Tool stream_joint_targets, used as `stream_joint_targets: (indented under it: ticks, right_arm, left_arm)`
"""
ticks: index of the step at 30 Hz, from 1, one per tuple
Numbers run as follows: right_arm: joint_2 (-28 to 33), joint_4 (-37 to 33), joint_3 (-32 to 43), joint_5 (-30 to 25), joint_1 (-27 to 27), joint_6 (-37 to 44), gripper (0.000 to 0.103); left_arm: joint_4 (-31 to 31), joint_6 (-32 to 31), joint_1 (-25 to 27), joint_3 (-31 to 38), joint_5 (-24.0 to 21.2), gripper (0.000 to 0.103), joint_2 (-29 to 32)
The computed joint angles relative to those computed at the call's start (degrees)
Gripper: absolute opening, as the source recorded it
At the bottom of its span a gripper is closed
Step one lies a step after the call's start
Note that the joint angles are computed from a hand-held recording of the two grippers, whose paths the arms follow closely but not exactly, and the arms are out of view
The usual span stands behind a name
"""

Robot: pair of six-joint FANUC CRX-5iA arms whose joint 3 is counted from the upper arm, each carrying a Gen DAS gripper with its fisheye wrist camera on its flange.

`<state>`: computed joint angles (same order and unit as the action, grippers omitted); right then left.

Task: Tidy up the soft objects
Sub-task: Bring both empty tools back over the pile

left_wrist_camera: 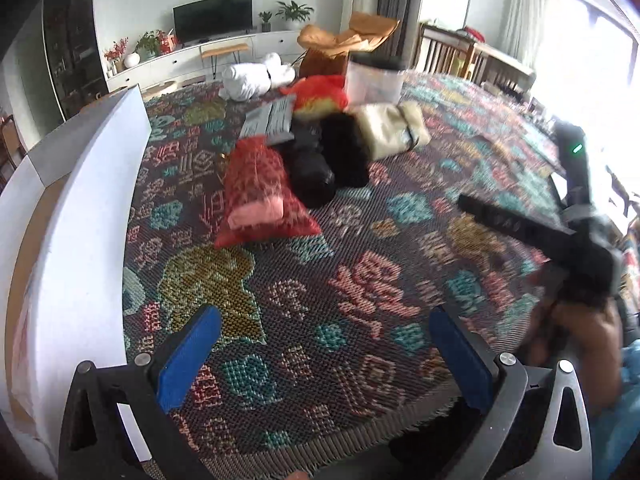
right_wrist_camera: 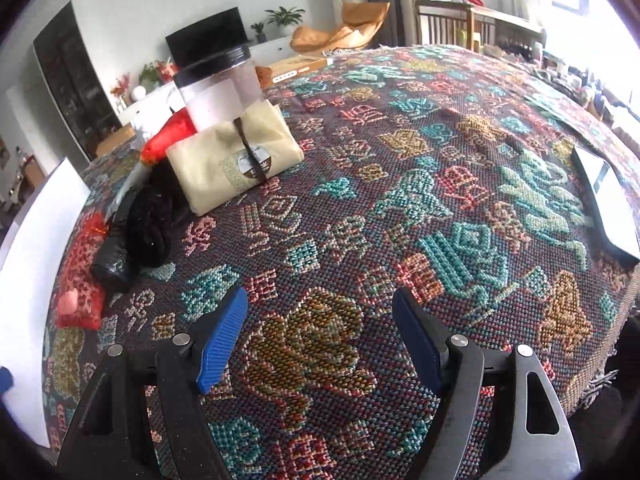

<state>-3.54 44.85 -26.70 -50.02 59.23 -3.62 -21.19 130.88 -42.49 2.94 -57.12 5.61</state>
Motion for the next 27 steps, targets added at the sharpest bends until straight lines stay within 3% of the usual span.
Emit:
stream_joint_targets:
  ticks: [6,8,15,27]
  right_arm:
    - [2.9,-1.9,3.1,-4.2,0.7,3.9,0.078]
    - [4.0,-3.7,4.4,-5.1,0.6,5.9,0.078]
    - [6.7,-5.3,7.2,-8.2,1.2,9.8,0.085]
    - [6.9,-4.9,7.3,-7.4,1.3,9.4,0.092]
  left_arm:
    - [-2.9,3.6,1.7,1.1,-2.8,0.103,5.0]
    - [-0.7,4.6,3.6,-1.7,1.1,0.103,3.8]
    - [-4.3,8.0,2.3,-2.4,2.1,0.103,3.4]
    - [-9.1,13.0,0.0,-3.3,2.9,0.103,2.7]
